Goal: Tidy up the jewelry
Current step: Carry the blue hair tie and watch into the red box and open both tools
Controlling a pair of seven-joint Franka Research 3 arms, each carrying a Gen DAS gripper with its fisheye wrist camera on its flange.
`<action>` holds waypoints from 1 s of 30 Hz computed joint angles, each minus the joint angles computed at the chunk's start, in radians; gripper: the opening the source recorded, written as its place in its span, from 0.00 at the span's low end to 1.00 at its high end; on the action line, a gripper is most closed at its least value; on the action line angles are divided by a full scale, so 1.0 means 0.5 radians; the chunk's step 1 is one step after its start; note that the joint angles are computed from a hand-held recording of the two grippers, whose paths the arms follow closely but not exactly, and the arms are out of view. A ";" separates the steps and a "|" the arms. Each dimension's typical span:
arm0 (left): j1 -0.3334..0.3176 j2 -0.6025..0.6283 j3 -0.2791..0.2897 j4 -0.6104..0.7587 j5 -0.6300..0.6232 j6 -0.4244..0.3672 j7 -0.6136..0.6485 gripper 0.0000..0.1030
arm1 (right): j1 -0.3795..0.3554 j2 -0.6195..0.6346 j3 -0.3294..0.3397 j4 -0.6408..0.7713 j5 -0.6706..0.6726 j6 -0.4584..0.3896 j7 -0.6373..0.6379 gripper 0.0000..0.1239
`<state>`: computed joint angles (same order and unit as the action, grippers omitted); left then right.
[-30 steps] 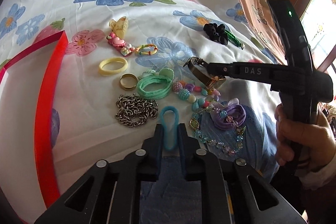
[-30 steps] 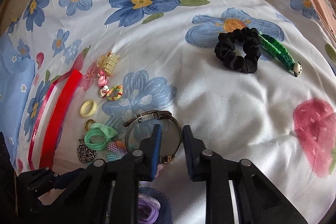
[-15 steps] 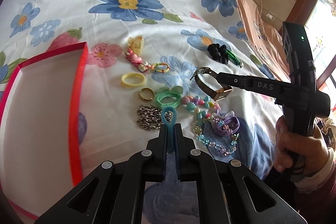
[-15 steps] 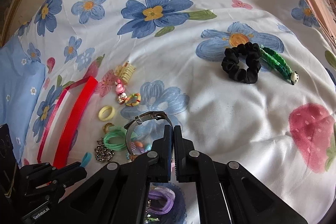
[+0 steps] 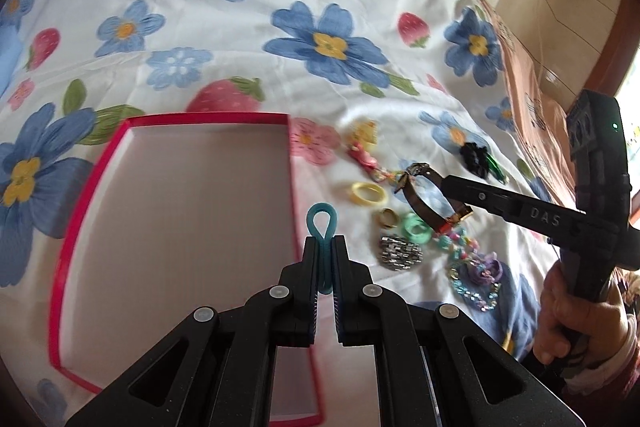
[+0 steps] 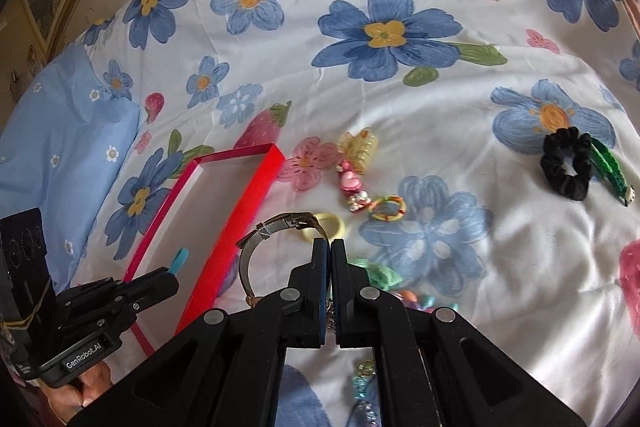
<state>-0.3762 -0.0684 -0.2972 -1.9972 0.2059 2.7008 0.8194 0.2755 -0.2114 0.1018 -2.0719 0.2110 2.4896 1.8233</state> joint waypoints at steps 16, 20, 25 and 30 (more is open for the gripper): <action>0.157 -0.071 0.110 -0.077 -0.050 -0.128 0.034 0.05 | 0.220 0.603 0.058 0.628 0.087 -0.040 -0.183 0.01; 0.202 0.040 0.128 0.014 -0.060 -0.186 0.073 0.05 | 0.255 0.773 0.049 0.795 0.053 -0.096 -0.193 0.01; 0.242 0.216 0.140 0.153 -0.086 -0.265 0.111 0.05 | 0.298 0.968 0.023 0.989 -0.033 -0.189 -0.198 0.01; 0.262 0.351 0.138 0.266 -0.125 -0.334 0.153 0.05 | 0.329 1.087 -0.006 1.118 -0.120 -0.293 -0.198 0.01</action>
